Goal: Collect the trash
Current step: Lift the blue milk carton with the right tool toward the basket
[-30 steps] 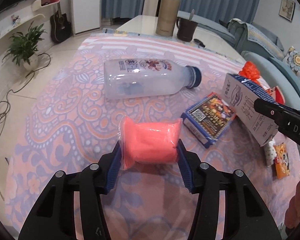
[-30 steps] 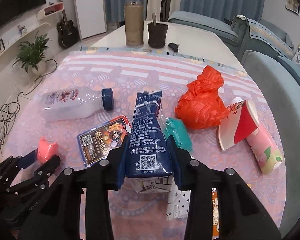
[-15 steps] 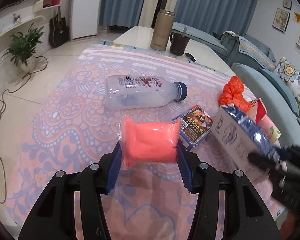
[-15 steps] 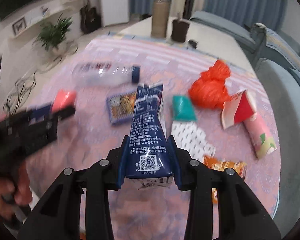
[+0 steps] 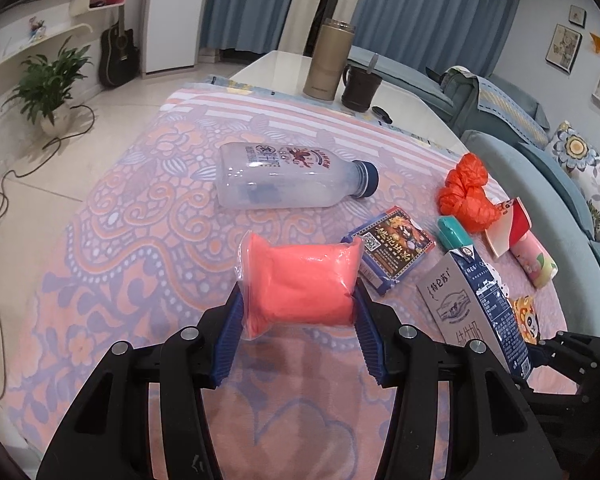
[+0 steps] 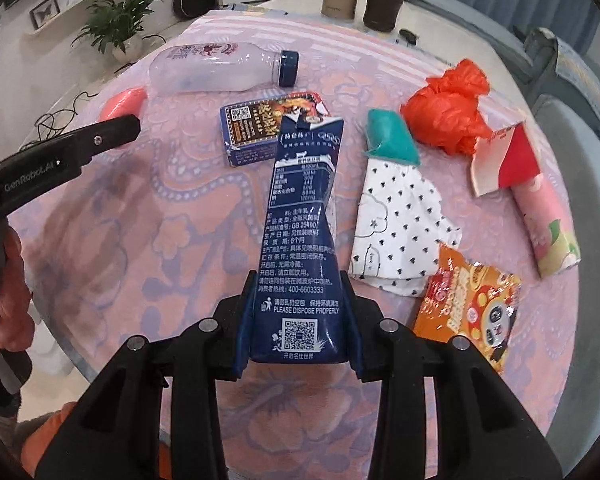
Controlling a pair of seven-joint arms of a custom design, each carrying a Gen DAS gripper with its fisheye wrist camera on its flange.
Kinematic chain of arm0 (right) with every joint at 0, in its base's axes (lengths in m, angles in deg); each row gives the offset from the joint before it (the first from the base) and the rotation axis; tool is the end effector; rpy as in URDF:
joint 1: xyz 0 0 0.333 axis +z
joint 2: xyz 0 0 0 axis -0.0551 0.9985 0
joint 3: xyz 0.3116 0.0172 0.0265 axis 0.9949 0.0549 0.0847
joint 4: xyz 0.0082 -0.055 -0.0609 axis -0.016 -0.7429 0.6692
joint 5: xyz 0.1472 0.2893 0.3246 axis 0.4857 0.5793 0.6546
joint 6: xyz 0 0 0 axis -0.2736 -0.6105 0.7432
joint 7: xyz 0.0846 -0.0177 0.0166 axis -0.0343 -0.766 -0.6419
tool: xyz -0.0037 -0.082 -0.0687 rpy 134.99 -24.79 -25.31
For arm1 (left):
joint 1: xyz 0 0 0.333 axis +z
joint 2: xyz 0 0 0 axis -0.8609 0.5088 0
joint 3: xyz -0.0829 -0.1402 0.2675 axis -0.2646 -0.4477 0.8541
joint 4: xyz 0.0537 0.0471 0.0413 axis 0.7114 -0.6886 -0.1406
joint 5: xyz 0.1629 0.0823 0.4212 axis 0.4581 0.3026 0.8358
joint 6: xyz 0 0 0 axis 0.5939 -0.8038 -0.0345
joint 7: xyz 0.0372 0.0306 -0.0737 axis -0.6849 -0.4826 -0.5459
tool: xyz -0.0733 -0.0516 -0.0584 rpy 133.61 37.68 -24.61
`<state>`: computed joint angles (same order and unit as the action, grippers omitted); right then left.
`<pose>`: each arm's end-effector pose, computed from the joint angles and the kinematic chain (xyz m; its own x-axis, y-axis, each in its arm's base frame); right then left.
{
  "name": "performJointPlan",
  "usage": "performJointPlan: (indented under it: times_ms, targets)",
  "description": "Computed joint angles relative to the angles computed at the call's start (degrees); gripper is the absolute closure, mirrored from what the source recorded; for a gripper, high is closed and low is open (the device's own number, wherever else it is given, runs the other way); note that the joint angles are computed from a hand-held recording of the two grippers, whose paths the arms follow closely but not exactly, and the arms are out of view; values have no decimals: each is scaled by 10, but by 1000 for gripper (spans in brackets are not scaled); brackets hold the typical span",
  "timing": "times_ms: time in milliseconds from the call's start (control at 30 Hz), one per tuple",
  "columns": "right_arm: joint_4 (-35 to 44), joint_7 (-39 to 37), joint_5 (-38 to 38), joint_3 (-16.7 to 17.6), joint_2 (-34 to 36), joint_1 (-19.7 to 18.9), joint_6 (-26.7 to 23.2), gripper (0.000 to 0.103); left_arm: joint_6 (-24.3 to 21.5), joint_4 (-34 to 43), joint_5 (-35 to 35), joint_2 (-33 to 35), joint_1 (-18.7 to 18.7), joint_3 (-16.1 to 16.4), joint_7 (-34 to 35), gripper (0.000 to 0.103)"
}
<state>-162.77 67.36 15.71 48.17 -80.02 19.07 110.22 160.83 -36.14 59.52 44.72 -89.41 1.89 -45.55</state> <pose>0.6039 0.3220 0.4820 0.5312 -0.8462 0.0429 -0.7529 -0.4946 -0.4341 0.5373 -0.4896 0.4700 0.2225 -0.9476 0.2292 -0.6855 -0.3192 -0.6544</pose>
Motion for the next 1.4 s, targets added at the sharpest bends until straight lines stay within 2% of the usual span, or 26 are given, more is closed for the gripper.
performJointPlan:
  times_ms: [67, 100, 133, 300, 367, 400, 433, 533, 733, 867, 967, 1133, 1233, 1300, 1367, 1400]
  targets:
    - [10, 10, 0, -1, 8, 1, -6, 49, 6, -4, -1, -1, 1, 1, -4, 54]
    - [12, 17, -1, -1, 11, 2, -5, 36, 10, -5, -2, -1, 2, 1, -5, 54]
    - [16, 23, 1, -1, 15, 2, -4, 36, 12, -6, -3, -1, 3, 1, -5, 54]
    - [56, 28, -4, -2, 42, 10, -22, 36, 14, -6, -2, 1, 2, 1, -6, 54]
    - [68, 39, -20, -4, 51, 16, -30, 51, 16, -5, -2, 1, 2, 1, -5, 54]
    - [75, 44, -26, -5, 56, 19, -36, 69, 15, -4, -1, 2, 1, 1, -4, 54]
    - [78, 50, -33, -7, 58, 20, -40, 72, 17, -3, 1, 2, 0, 2, -5, 54]
    - [58, 63, -41, -10, 46, 21, -5, 72, 22, -1, 12, 2, -3, 2, -7, 54]
    - [13, 32, 9, -4, 1, 5, 75, 72, 36, 6, 39, -1, -8, 4, -16, 54]
    - [1, 18, 39, -3, -21, -6, 88, 72, 51, 17, 47, 3, -9, 3, -14, 54]
    - [4, -10, 64, -2, -26, -13, 70, 72, 48, 30, 51, 8, -14, 3, -8, 54]
    - [-1, -52, 71, -2, -29, -19, -13, 72, 43, 49, 53, 24, -25, 4, 9, 54]
    - [-12, -48, 72, -3, -31, -21, -42, 71, 47, 56, 44, 32, -28, 5, 19, 54]
    - [-9, -18, 53, -3, -26, -20, -55, 71, 53, 57, 39, 35, -29, 7, 24, 54]
    - [6, -7, 54, -5, -16, -22, -72, 58, 53, 58, 34, 37, -31, 9, 31, 54]
    - [12, -4, 63, -6, -11, -24, -77, 45, 54, 57, 33, 37, -31, 10, 33, 54]
